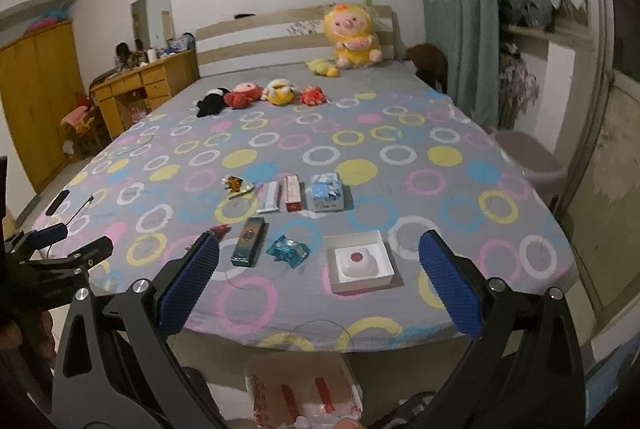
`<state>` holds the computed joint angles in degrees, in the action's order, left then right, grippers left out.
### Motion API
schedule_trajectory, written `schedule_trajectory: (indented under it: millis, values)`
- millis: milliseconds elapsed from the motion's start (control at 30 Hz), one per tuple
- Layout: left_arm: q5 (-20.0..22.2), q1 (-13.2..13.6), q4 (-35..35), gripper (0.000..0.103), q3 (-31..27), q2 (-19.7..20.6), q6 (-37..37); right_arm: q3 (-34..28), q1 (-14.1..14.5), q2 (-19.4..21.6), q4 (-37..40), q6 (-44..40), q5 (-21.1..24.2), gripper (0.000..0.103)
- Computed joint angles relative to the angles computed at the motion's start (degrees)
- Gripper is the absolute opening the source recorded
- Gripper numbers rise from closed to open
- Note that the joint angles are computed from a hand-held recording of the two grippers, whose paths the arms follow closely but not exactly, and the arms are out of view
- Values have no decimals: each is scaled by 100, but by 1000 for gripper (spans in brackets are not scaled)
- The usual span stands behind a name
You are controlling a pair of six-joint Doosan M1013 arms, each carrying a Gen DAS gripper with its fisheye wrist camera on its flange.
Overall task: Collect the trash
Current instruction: 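Grasp the red-white candy wrapper with the left tool while the right tool grasps the white tray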
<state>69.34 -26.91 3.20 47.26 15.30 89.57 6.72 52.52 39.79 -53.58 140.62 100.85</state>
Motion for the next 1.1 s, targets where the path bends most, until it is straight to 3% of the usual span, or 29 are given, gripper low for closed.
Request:
schedule_trajectory:
  millis: [33,133,233,333,667,833,1100]
  values:
    - [-5,-3,11,96,-58,53,32,124,-32,-68,120,82,-41,98]
    - [162,5,45,96,-358,289,64,-306,-188,144,310,-230,430,98]
    - [268,41,35,96,-613,491,10,638,-357,-318,788,201,161,98]
    - [364,75,-23,96,-908,735,71,973,-567,-467,1218,319,140,98]
    - [995,135,-189,96,-2034,1745,317,1697,-1071,-608,1705,-123,130,98]
    - [1286,142,-124,96,-2472,2162,328,2176,-1370,-686,2361,-244,22,98]
    - [1562,155,-100,96,-2547,2418,378,2403,-1595,-609,2919,-228,-58,98]
